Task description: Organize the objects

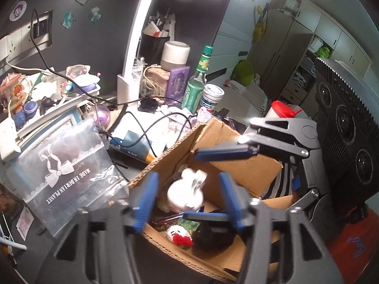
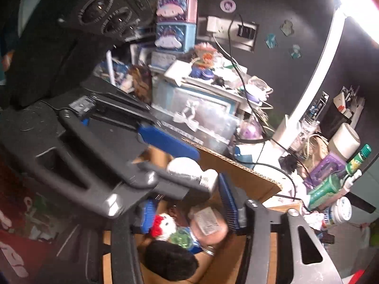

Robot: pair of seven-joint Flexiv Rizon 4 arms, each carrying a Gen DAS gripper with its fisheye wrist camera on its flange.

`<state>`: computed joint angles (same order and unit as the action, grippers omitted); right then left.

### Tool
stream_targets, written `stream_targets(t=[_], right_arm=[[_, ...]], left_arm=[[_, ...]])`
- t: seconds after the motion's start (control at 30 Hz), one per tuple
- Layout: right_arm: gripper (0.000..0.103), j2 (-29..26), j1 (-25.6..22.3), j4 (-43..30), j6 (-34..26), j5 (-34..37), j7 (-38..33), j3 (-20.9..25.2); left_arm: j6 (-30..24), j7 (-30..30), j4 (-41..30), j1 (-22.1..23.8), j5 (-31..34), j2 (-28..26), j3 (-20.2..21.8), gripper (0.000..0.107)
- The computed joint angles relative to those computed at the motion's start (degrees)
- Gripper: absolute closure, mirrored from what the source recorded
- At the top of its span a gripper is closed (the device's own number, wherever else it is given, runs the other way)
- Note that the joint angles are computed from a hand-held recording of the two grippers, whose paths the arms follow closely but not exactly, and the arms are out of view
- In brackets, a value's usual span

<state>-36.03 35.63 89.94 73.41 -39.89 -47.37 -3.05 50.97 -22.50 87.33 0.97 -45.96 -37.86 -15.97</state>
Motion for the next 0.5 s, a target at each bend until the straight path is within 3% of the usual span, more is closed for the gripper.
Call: stream_targets(t=[0.13, 0.33, 0.5], right_arm=[[0.044, 0.2, 0.2, 0.0, -0.7, -0.4, 0.4, -0.3], [0.037, 0.7, 1.1, 0.6, -1.0, -2.1, 2.5, -1.2], [0.03, 1.8, 2.5, 2.1, -0.9, -5.6, 5.9, -2.7]], left_arm=[[2.1, 2.0, 1.7, 0.8, -3.0, 0.9, -1.0, 0.022], [6.3, 5.8, 6.2, 1.6, -8.0, 3.9, -1.4, 0.017], [11.0, 11.1, 11.6, 1.9, -15.8, 7.6, -1.8, 0.013]])
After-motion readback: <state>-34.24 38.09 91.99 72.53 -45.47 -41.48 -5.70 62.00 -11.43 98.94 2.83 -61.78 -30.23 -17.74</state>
